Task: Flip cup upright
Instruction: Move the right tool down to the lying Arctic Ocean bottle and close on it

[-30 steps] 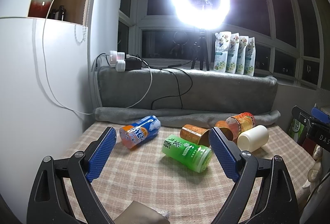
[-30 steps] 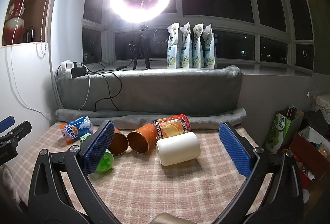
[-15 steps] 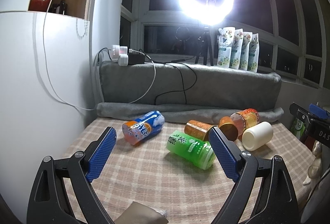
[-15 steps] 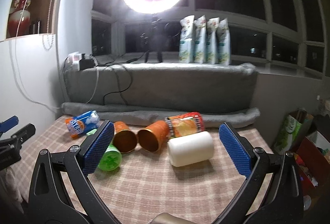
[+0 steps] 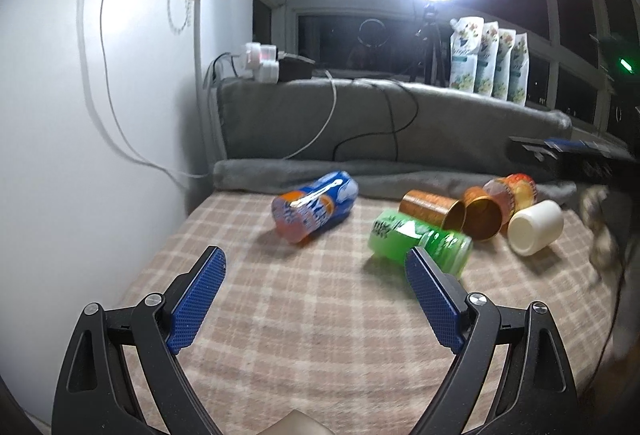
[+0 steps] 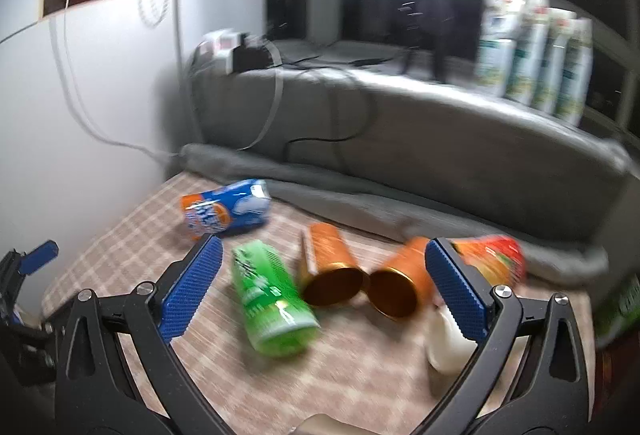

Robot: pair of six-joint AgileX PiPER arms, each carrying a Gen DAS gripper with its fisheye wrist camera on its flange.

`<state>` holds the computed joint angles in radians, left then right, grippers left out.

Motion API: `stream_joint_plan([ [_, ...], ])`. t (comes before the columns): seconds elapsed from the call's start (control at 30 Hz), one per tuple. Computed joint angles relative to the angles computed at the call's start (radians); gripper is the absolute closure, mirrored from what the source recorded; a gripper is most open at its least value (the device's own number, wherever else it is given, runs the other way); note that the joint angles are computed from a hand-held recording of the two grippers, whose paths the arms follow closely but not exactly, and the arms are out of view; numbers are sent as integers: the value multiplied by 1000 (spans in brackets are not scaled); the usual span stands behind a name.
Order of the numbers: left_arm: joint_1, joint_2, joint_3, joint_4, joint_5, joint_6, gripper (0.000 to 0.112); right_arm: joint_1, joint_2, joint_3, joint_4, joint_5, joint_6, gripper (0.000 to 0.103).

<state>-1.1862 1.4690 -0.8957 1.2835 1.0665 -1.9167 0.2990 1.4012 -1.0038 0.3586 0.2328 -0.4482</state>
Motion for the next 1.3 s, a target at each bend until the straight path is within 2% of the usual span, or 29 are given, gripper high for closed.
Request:
stream_joint_plan([
  [0.07,8,-13,20,-9,-9,0,21,14,75,-98,38,65,-107,0],
  [0.17,19,-31,47,-22,-21,2,21,58,183,-243,-6,148,-195,4],
  [0.37,58,-63,87,-44,-53,-2,21,147,365,-475,-145,297,-282,6],
  [0.5,89,-82,107,-56,-83,1,21,214,485,-601,-259,365,-325,6],
  [0.7,154,-93,117,-71,-125,21,21,248,634,-792,-338,491,-431,6],
  [0.97,258,-104,130,-92,-183,37,21,298,768,-931,-457,500,-542,6],
  [1.3,314,-108,131,-110,-193,54,21,344,936,-1117,-571,522,-625,6],
])
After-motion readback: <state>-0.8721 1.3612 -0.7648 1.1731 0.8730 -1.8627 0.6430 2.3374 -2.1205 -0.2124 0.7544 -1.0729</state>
